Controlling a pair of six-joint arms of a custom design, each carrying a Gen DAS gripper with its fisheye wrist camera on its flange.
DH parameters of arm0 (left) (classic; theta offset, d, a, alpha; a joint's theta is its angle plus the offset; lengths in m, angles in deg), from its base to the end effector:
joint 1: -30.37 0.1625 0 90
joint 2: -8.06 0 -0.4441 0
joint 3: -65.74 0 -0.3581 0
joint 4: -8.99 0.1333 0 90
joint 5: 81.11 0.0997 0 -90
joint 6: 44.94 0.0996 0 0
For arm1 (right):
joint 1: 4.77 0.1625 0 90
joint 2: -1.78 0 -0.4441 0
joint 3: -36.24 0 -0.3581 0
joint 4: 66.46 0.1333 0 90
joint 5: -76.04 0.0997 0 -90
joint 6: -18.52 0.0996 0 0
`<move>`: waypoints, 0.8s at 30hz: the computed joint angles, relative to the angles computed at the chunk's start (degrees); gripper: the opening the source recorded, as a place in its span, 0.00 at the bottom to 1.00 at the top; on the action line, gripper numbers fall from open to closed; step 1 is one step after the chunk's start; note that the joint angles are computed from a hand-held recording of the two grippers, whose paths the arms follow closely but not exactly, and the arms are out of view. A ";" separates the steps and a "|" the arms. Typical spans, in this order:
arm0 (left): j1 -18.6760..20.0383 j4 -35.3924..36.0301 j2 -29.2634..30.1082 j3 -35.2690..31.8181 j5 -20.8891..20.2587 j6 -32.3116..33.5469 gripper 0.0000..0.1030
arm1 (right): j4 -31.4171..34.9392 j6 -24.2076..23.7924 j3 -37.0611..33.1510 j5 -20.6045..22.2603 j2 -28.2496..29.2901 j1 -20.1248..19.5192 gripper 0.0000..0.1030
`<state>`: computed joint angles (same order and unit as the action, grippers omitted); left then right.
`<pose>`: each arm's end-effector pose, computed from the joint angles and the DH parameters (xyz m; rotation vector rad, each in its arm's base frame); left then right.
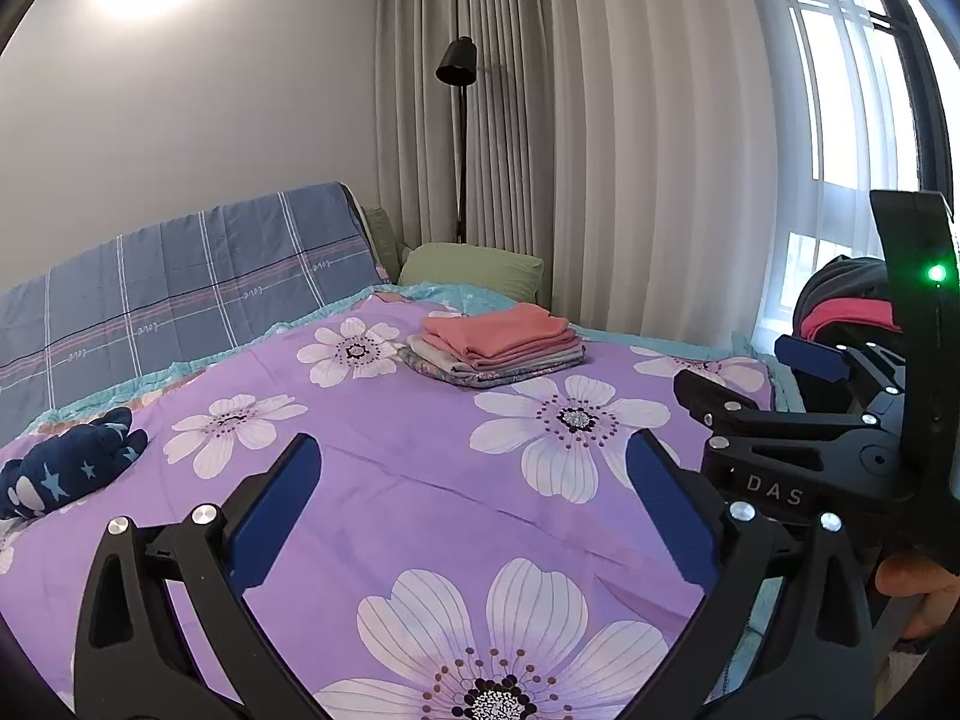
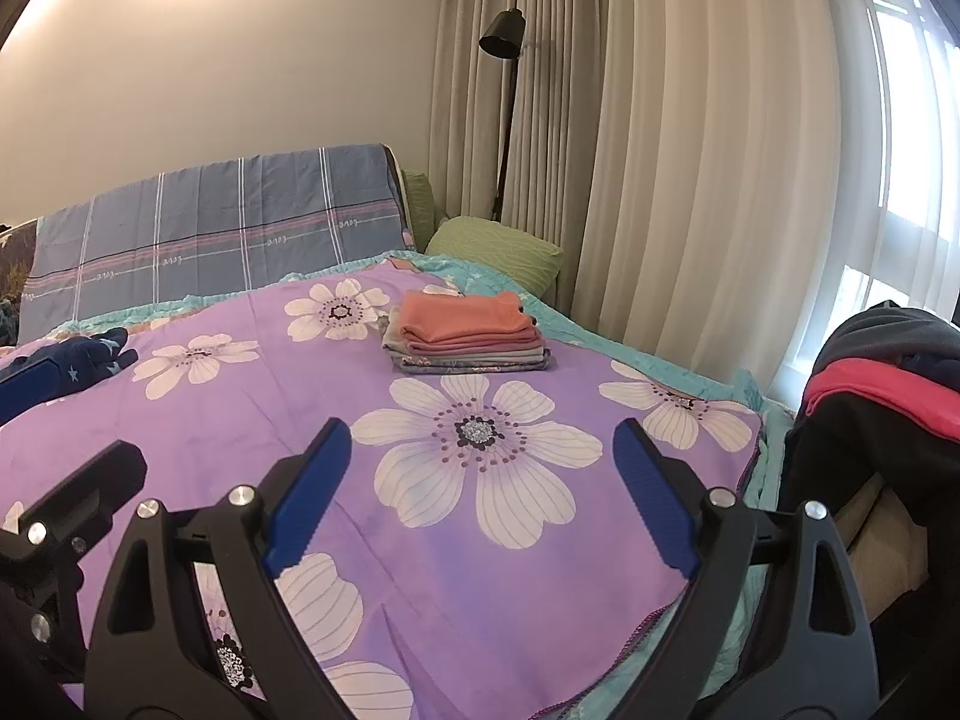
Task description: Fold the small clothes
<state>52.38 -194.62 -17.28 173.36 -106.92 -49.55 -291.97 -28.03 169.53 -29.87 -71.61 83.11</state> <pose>-0.4330 -0.4155 0.0125 0.8229 2.0663 -1.3084 0.0902 -0.4277 0.3510 0.5630 -1.9597 1.3162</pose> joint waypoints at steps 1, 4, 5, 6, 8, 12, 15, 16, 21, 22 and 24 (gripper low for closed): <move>0.00 0.08 0.00 -0.02 0.00 -0.07 0.99 | 0.08 -0.02 -0.08 0.09 0.00 -0.09 0.88; 0.06 0.36 -0.12 0.09 -0.27 -0.36 0.99 | 0.30 0.13 -0.09 0.19 -0.02 -0.17 0.88; 0.09 0.54 -0.11 0.04 -0.35 -0.59 0.99 | 0.65 0.30 -0.14 0.19 -0.04 -0.19 0.88; 0.12 0.90 -0.23 0.15 -0.48 -1.09 0.99 | 1.41 0.66 -0.22 0.32 -0.25 -0.34 0.88; 0.17 1.46 -0.36 0.29 -0.54 -1.74 0.99 | 1.80 1.04 -0.25 0.34 -0.35 -0.43 0.88; 0.21 2.59 -0.38 0.27 -0.40 -2.65 0.99 | 1.92 0.78 -0.33 0.26 -0.27 -0.45 0.88; 0.26 3.44 -0.39 0.18 -0.69 -3.08 0.99 | 2.84 1.16 -0.29 0.68 -0.64 -0.77 0.88; 0.23 3.82 -0.37 0.12 -0.79 -3.14 0.99 | 3.33 1.45 -0.32 0.82 -0.83 -0.93 0.88; 0.38 5.04 -0.31 -0.21 -1.08 -3.30 0.99 | 4.29 1.99 -0.59 0.80 -1.03 -1.36 0.88; 0.41 5.21 -0.33 -0.19 -1.12 -3.50 0.99 | 4.28 1.98 -0.56 0.80 -1.02 -1.38 0.88; 0.53 5.91 -0.50 -0.15 -1.19 -4.20 0.99 | 4.42 1.98 -0.56 0.89 -1.07 -1.45 0.89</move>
<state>52.91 -188.71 -17.79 173.21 -108.11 -53.76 -287.56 -26.05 168.97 -28.98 -72.68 81.66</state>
